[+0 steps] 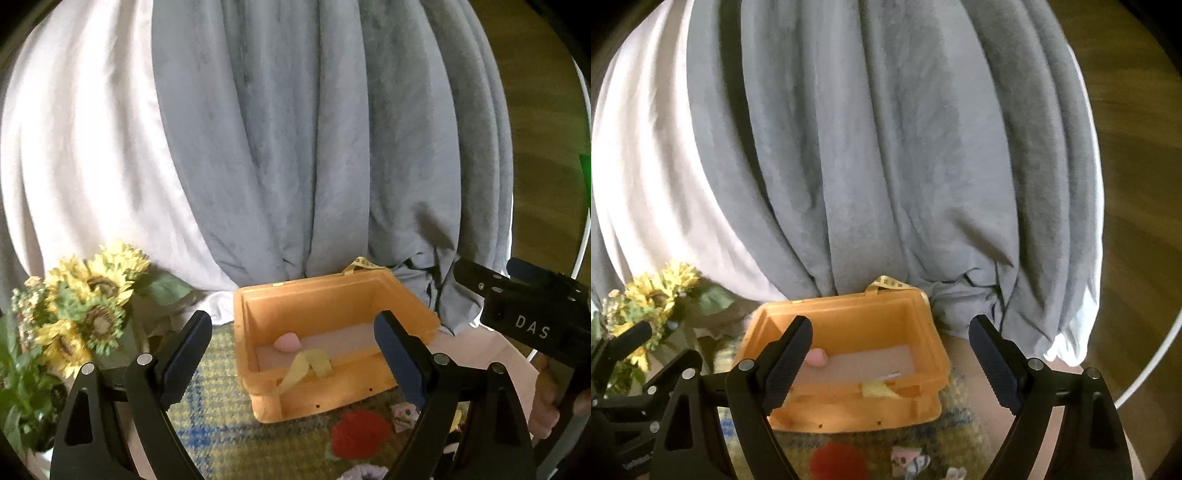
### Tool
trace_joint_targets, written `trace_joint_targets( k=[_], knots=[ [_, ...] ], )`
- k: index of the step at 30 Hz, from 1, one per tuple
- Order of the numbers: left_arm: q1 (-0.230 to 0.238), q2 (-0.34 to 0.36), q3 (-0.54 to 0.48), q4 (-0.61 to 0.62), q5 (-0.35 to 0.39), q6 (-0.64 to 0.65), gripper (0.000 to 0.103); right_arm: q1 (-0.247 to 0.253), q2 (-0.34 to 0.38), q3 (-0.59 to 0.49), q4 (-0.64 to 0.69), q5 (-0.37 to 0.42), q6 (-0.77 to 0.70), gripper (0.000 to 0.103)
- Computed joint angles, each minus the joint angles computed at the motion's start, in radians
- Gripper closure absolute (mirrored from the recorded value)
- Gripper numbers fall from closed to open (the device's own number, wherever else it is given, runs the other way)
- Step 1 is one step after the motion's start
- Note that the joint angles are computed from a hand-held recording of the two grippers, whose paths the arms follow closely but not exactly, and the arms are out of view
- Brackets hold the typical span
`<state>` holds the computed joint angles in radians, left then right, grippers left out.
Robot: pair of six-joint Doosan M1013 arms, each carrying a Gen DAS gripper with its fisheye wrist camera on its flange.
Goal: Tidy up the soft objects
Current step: 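Withdraw both tools from the crate back toward the remaining toys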
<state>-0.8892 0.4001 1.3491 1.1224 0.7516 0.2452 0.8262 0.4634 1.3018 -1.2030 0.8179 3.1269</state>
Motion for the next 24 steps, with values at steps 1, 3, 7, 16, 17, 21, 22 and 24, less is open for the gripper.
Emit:
trace_joint_targets(
  k=[1,3,7,16,17,21,22,24],
  knots=[
    [-0.01,-0.008,0.014,0.016,0.011,-0.019,0.013,0.006,-0.009,0.016,-0.013,0.007,0.024,0.015],
    [-0.024,-0.022,0.037,0.033,0.02,-0.041,0.013,0.016,-0.026,0.044,-0.029,0.018,0.052,0.015],
    [-0.053,-0.043,0.075,0.06,0.049,-0.079,0.013,0.039,-0.052,0.092,-0.052,0.056,0.091,0.015],
    [-0.115,-0.072,0.141,0.107,0.135,-0.176,0.013,0.093,-0.093,0.191,-0.123,0.127,0.219,0.015],
    [-0.122,-0.075,0.15,0.107,0.143,-0.182,0.013,0.096,-0.097,0.203,-0.141,0.128,0.238,0.015],
    [-0.145,-0.079,0.171,0.09,0.171,-0.194,0.013,0.108,-0.112,0.242,-0.142,0.121,0.27,0.015],
    [-0.15,-0.079,0.174,0.082,0.176,-0.193,0.013,0.11,-0.115,0.252,-0.138,0.115,0.271,0.015],
    [-0.158,-0.079,0.182,0.079,0.183,-0.199,0.014,0.114,-0.119,0.267,-0.135,0.11,0.278,0.015]
  ],
)
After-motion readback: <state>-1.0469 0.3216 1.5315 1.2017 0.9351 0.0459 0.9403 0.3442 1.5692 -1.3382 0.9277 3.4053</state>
